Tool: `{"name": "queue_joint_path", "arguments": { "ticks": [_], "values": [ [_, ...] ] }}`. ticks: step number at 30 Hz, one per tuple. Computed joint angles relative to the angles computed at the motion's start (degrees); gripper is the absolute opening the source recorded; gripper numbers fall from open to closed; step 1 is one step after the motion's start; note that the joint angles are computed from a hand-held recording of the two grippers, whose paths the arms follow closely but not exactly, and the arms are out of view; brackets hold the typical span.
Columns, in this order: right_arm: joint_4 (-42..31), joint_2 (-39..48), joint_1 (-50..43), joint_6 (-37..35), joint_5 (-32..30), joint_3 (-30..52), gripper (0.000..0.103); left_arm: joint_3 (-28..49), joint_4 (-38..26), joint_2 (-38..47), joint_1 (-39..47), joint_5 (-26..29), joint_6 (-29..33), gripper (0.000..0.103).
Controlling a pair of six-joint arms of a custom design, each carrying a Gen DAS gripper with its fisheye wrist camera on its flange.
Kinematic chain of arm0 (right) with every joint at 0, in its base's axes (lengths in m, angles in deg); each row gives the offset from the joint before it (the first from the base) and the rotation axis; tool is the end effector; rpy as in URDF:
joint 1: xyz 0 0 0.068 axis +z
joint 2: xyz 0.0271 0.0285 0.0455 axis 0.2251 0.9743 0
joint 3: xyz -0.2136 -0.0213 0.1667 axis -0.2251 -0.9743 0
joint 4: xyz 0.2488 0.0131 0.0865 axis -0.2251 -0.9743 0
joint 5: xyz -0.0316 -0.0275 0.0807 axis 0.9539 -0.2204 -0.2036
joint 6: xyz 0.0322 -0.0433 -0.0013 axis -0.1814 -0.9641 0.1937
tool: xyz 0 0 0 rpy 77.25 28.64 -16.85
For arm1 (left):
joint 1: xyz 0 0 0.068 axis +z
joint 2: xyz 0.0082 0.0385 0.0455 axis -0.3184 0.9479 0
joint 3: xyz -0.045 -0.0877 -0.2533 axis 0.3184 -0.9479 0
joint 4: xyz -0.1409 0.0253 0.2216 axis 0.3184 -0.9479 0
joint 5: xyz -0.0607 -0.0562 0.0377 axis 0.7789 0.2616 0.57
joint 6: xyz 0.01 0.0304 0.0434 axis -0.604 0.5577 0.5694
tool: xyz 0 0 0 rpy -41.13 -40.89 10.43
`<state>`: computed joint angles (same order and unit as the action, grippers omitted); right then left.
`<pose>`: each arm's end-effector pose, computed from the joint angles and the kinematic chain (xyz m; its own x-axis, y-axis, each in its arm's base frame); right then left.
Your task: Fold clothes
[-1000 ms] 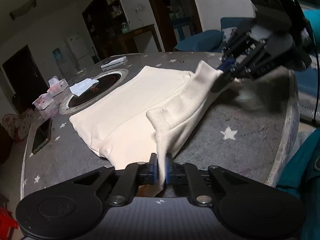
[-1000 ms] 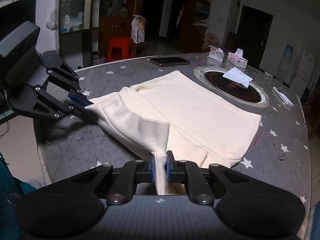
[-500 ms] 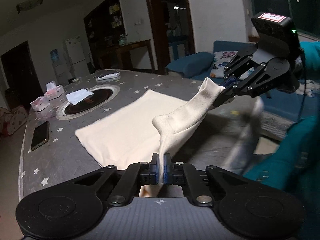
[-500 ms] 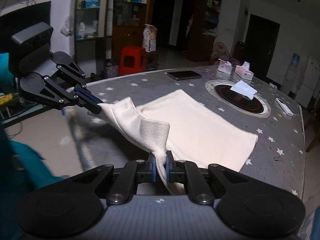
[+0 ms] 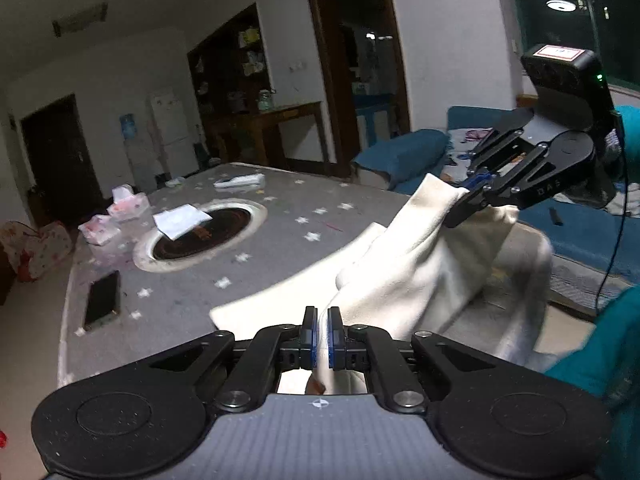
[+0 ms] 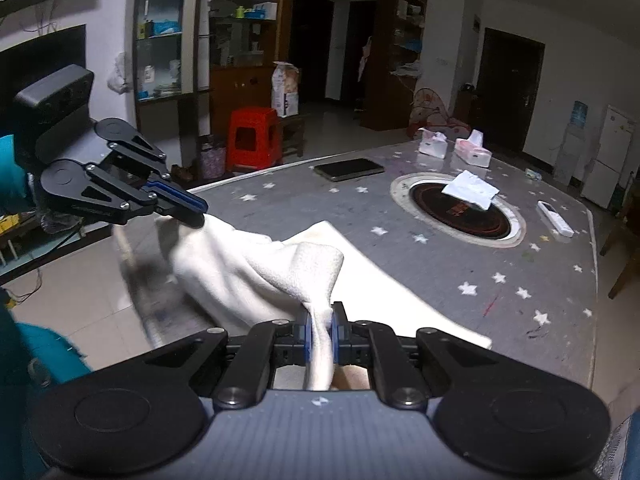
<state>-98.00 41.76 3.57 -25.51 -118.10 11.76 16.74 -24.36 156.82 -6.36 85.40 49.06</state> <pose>0.2952 -0.0262 0.2510 -0.3631 -0.4708 -0.8041 -0.7161 0.6931 -0.0825 0.2998 0.0417 0.2199 -0.2754 0.4515 -0.8487 0.6414 0.7440 0.1876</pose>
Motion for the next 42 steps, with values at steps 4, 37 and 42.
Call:
{"name": "queue_joint_path", "arguments": {
  "ticks": [4,37,42],
  "values": [
    [3.3,6.0,1.2,3.1,1.8,5.2,0.008,5.6,5.0,7.3,-3.8,-5.9,-2.2,0.005],
    [7.8,37.4,3.6,15.0,13.0,28.9,0.019,31.8,-5.0,35.8,-11.6,-17.9,-8.5,0.006],
    [10.1,36.3,3.6,15.4,12.9,26.9,0.009,25.9,3.1,31.0,-11.7,-20.4,-10.4,0.001]
  ]
}}
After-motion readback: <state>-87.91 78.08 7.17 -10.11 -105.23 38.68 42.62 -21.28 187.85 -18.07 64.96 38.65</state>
